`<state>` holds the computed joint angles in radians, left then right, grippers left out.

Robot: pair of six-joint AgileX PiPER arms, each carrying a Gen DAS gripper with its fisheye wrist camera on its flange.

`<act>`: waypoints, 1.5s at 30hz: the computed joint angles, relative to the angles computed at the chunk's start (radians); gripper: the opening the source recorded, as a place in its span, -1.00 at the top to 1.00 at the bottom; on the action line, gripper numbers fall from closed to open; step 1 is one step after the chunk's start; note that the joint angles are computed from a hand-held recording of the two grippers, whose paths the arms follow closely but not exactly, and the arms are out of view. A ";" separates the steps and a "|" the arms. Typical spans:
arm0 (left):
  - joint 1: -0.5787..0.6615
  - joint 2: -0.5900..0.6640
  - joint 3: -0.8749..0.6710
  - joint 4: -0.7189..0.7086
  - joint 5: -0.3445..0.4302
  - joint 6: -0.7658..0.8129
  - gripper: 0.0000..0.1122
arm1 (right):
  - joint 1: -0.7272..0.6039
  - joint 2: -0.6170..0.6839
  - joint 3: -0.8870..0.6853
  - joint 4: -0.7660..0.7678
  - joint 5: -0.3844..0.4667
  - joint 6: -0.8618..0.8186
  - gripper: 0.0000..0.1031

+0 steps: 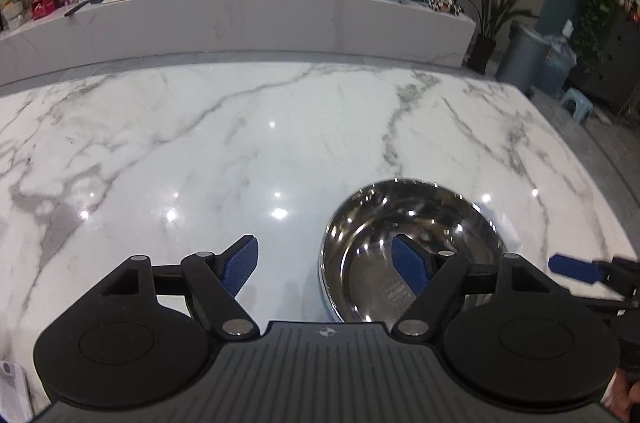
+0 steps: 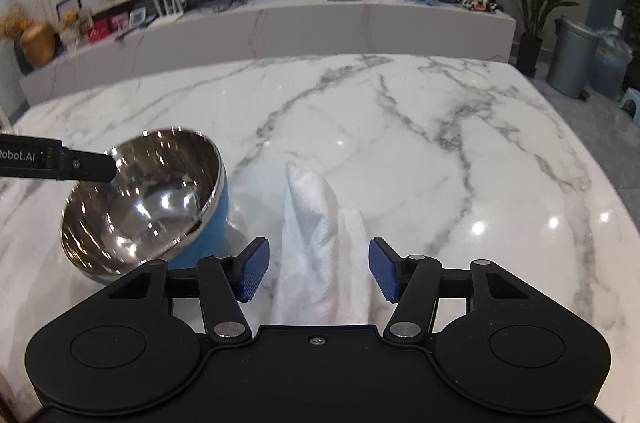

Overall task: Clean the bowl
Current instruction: 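Move the right gripper onto the white cloth and close on it, then lift the cloth into the bowl with the right gripper while the left gripper grips the bowl rim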

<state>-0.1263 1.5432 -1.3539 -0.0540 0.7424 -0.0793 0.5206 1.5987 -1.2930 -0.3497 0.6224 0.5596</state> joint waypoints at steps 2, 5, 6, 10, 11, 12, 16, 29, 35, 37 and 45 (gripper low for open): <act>-0.001 -0.002 0.002 -0.007 -0.001 0.006 -0.22 | 0.000 0.013 -0.026 0.015 0.025 -0.056 0.04; 0.008 -0.011 0.014 -0.018 -0.023 0.001 -0.21 | 0.000 0.029 -0.056 0.020 0.045 -0.111 0.04; 0.010 -0.008 0.009 -0.017 -0.020 -0.007 -0.21 | -0.005 0.034 -0.065 0.032 0.044 -0.133 0.04; 0.021 0.009 -0.008 -0.041 -0.003 0.000 -0.19 | -0.018 0.046 -0.071 0.075 0.021 -0.184 0.04; 0.021 0.011 -0.009 -0.044 0.000 0.004 -0.15 | -0.018 0.048 -0.068 0.079 0.013 -0.186 0.04; 0.020 0.016 -0.015 -0.042 0.007 0.004 -0.13 | -0.016 0.050 -0.062 0.078 0.005 -0.182 0.04; 0.021 0.030 -0.032 -0.043 0.031 0.000 0.08 | -0.003 0.063 -0.058 0.046 -0.008 -0.144 0.13; 0.060 0.069 -0.069 -0.135 0.119 0.072 0.63 | 0.037 0.120 -0.098 -0.076 0.037 -0.067 0.83; 0.067 0.080 -0.076 -0.157 0.137 0.084 0.63 | 0.023 0.098 -0.084 -0.070 0.028 -0.027 0.89; 0.068 0.083 -0.076 -0.169 0.144 0.095 0.63 | 0.020 0.076 -0.072 -0.072 0.017 -0.006 0.89; 0.064 0.086 -0.078 -0.164 0.166 0.112 0.63 | 0.038 -0.018 -0.092 -0.054 0.034 -0.011 0.89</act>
<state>-0.0626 1.6288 -1.4314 -0.2178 0.9083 0.0324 0.5584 1.5811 -1.3847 -0.4034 0.6560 0.5484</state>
